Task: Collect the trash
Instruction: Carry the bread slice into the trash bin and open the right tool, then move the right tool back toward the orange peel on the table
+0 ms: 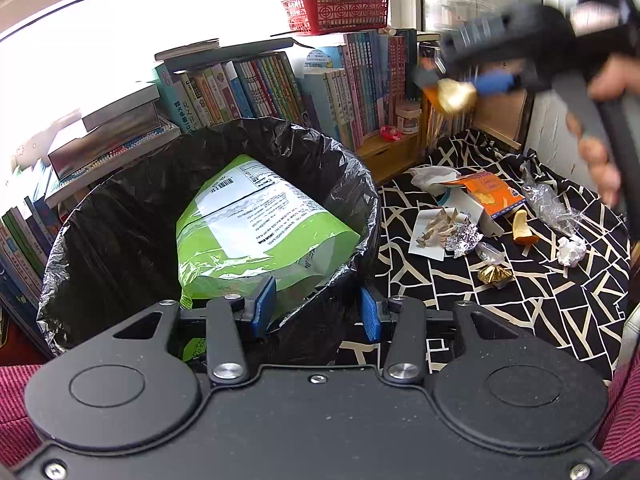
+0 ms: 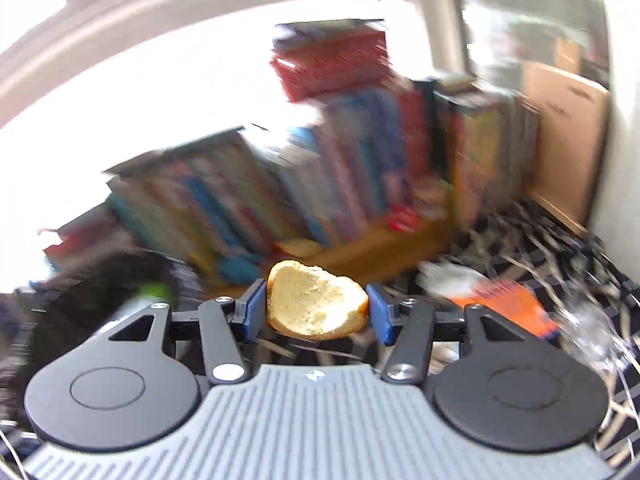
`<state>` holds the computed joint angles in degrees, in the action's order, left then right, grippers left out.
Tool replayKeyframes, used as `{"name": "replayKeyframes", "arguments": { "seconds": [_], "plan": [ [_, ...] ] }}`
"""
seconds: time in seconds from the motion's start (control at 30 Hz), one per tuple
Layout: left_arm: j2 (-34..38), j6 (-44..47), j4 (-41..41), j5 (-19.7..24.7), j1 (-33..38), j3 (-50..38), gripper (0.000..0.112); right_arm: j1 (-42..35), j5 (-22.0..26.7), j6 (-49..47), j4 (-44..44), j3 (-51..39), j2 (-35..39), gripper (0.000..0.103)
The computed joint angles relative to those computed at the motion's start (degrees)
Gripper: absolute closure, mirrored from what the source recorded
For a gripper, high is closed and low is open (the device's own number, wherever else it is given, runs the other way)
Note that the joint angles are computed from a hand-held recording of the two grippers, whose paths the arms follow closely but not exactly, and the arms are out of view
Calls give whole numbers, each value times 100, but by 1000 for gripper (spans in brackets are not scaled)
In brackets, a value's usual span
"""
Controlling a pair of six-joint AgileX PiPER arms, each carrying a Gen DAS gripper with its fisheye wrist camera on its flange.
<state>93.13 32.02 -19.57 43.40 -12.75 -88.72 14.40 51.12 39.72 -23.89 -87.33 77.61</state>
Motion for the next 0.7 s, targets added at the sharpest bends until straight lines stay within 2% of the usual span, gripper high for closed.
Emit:
{"name": "replayKeyframes", "arguments": {
  "seconds": [0.13,0.27,0.47,0.7],
  "plan": [
    [3,-4,3,3,0,-5,70,289,-194,-1404,1267,-926,342,42],
    [11,-2,-4,11,3,-18,70,513,-107,-2191,2029,-1661,893,35],
    [11,-1,-2,2,1,-13,70,733,291,-2233,2123,-2327,1497,15],
    [6,-16,6,8,0,-14,70,606,208,-1914,2051,-2003,1323,12]
  ]
}}
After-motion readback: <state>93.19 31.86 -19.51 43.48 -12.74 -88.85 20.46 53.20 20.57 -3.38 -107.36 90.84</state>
